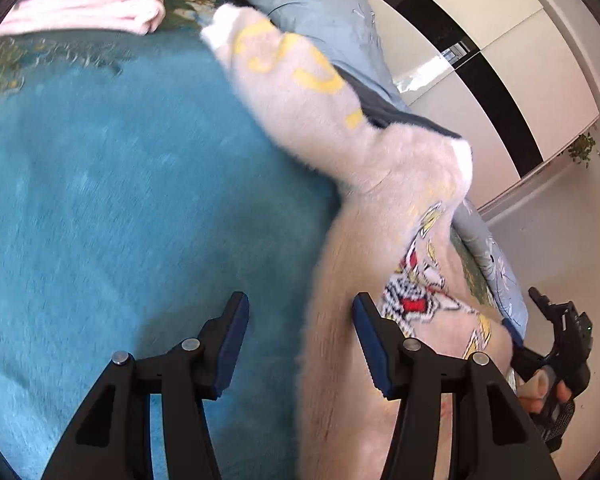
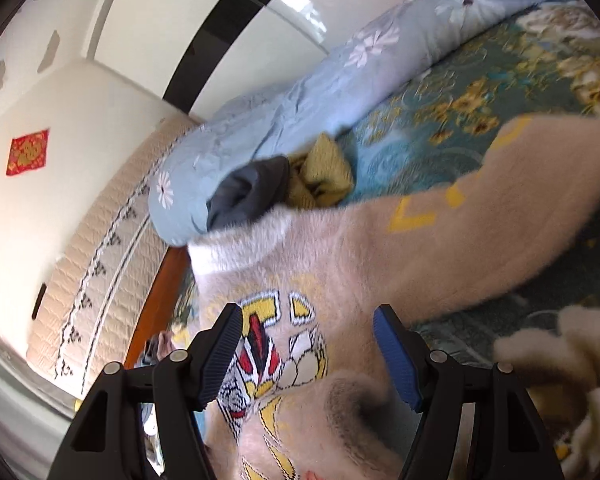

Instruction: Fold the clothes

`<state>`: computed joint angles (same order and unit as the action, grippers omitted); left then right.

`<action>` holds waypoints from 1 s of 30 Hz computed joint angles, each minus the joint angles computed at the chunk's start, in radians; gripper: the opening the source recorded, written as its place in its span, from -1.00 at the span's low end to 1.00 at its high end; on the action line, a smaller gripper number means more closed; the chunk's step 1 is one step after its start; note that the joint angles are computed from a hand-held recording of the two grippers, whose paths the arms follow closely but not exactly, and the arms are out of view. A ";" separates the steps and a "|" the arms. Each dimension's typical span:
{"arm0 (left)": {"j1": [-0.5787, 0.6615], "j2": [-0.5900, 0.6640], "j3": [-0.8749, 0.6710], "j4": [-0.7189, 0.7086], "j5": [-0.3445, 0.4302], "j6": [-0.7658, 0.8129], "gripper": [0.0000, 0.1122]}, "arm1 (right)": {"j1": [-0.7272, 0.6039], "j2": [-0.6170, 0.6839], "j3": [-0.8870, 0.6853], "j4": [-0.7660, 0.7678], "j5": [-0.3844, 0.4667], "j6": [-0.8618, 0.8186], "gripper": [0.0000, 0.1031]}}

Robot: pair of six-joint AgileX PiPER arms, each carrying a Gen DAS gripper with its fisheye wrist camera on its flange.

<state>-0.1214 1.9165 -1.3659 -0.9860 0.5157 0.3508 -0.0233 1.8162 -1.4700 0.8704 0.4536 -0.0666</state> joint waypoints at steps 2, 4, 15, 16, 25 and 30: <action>0.000 -0.017 0.006 0.021 -0.003 -0.005 -0.01 | 0.002 -0.040 0.027 -0.129 0.007 0.076 0.39; -0.006 -0.016 -0.008 0.079 -0.008 -0.048 -0.01 | -0.001 -0.065 0.080 -0.160 0.039 0.070 0.39; -0.023 -0.013 0.015 -0.042 0.059 0.148 -0.63 | 0.092 -0.069 0.139 -0.237 0.099 0.069 -0.53; -0.032 -0.021 0.023 -0.018 0.037 0.145 -0.68 | 0.100 -0.084 0.150 -0.257 0.092 0.085 -0.62; 0.028 -0.069 0.066 -0.156 0.102 0.308 -0.74 | 0.101 -0.266 0.301 -0.125 0.144 -0.034 -0.79; 0.056 -0.049 0.070 -0.152 0.125 0.288 -0.74 | 0.095 -0.210 0.314 -0.180 0.155 0.084 -0.71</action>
<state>-0.0657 1.8671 -1.2955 -1.1381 0.6408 0.6386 0.0721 1.6058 -1.1561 0.6906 0.6090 0.0172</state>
